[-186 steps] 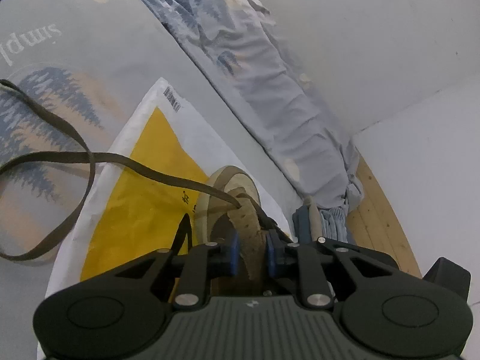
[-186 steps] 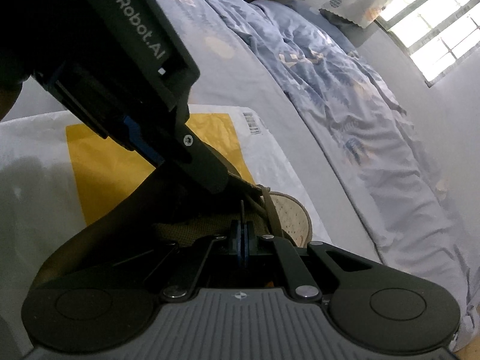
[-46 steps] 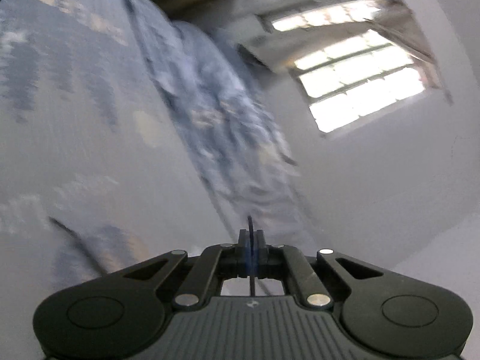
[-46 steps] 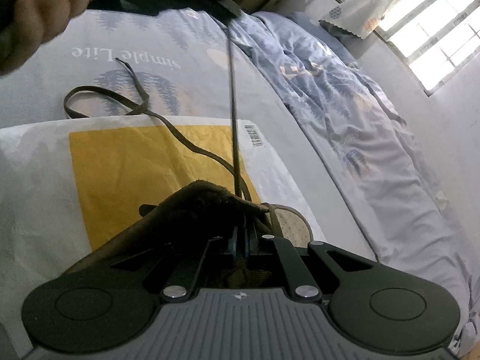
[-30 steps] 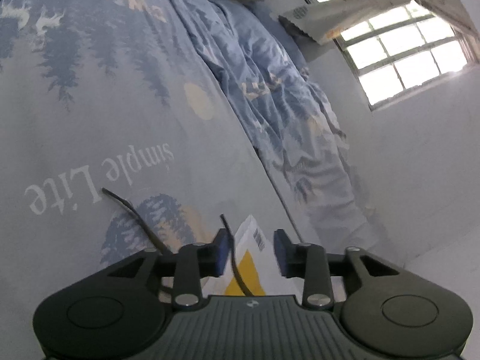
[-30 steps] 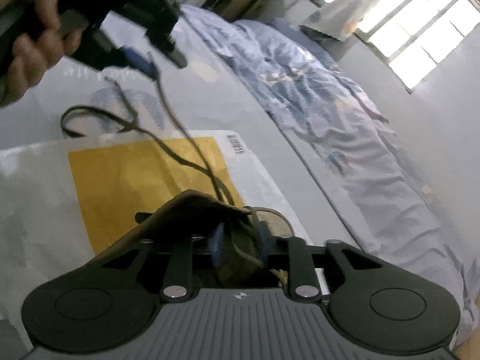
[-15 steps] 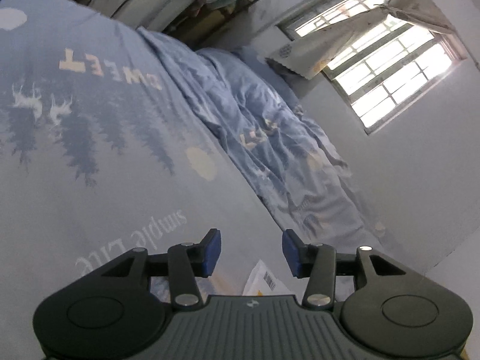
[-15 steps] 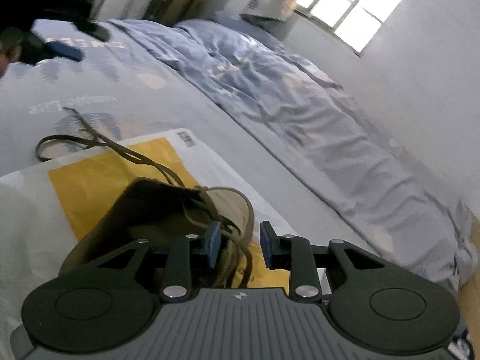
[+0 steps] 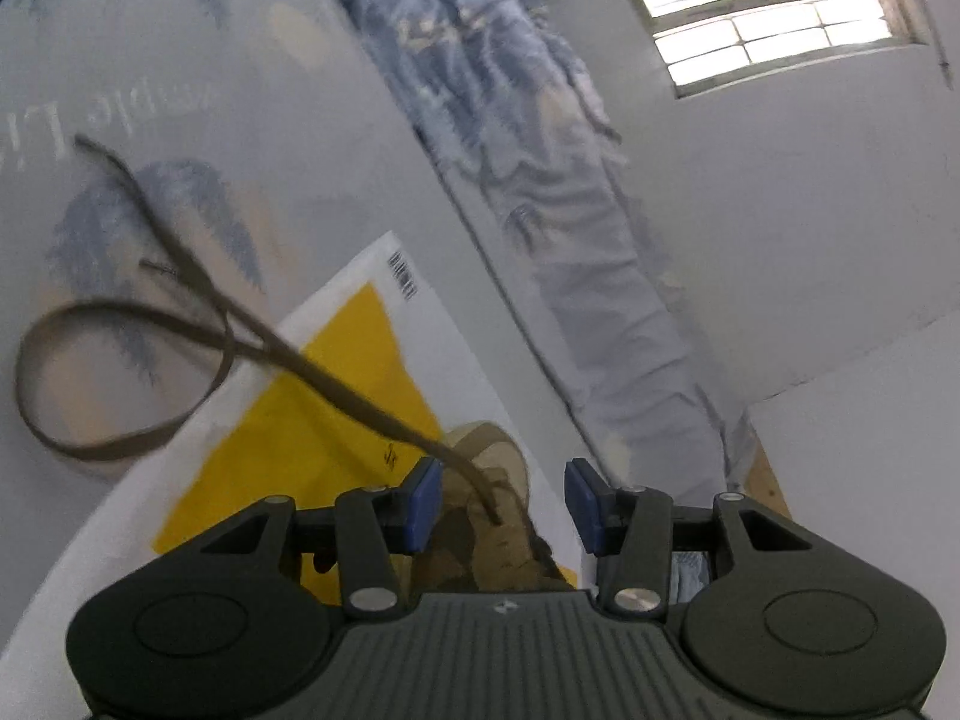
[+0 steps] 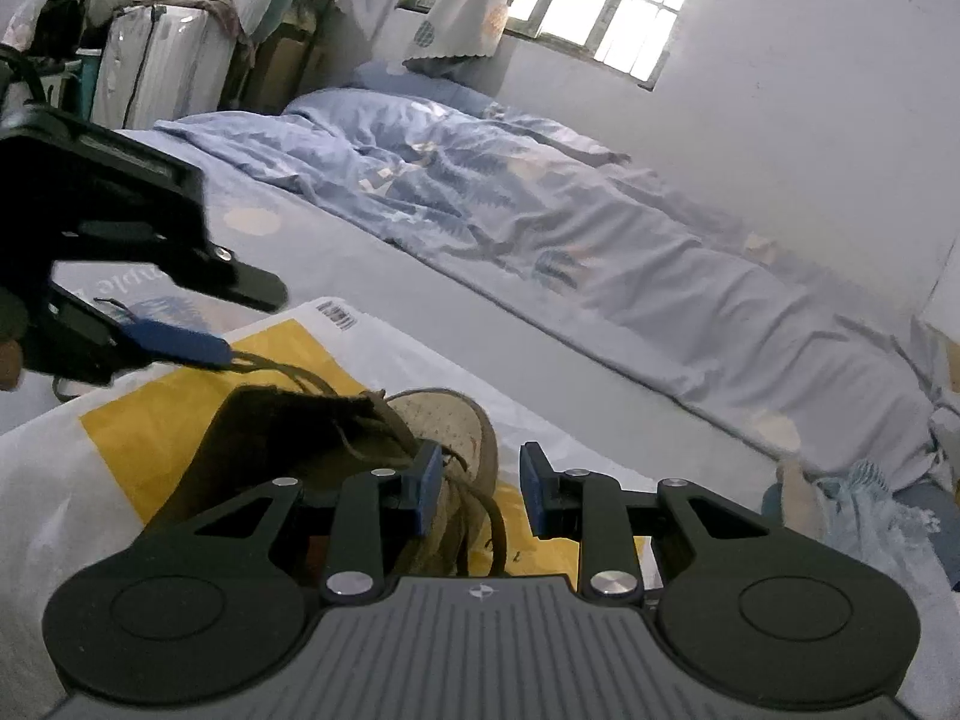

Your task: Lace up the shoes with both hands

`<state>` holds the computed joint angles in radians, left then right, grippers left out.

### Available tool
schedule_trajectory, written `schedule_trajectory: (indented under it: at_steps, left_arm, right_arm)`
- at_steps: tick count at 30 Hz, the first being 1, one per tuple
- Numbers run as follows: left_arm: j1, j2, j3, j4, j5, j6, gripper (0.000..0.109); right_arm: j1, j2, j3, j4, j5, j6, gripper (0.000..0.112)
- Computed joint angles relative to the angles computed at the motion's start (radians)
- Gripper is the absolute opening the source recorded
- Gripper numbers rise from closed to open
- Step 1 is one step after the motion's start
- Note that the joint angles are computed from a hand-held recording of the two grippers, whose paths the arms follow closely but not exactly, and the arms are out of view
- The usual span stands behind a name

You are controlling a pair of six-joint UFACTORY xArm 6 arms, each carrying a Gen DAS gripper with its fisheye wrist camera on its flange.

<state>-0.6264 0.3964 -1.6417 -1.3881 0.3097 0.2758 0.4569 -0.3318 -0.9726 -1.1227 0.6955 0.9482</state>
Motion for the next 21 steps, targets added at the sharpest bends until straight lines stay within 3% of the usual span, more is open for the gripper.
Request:
schedule_trajectory:
  at_steps: [3,9,15,19,21]
  left_arm:
    - [-0.008,0.009,0.004,0.021,0.003,-0.053,0.043]
    - [-0.014,0.083,-0.083,-0.039,0.007,-0.017,0.043]
    - [-0.033,0.109,-0.117,-0.008,-0.020,-0.033,0.041]
    - [-0.031,0.127,-0.143,0.034,0.001,-0.072,0.014]
    - [-0.026,0.129,-0.143,0.034,0.012,-0.094,0.007]
  right_arm:
    - [-0.016,-0.021,0.025,-0.011,-0.037,0.032,0.027]
    - [-0.023,-0.056,0.060,0.008,-0.088,0.045,0.033]
    - [-0.030,-0.045,0.073,0.045,-0.099,0.101,0.033]
    - [-0.027,-0.035,0.072,0.033,-0.070,0.122,0.033]
    - [-0.026,-0.033,0.072,0.028,-0.068,0.126,0.033]
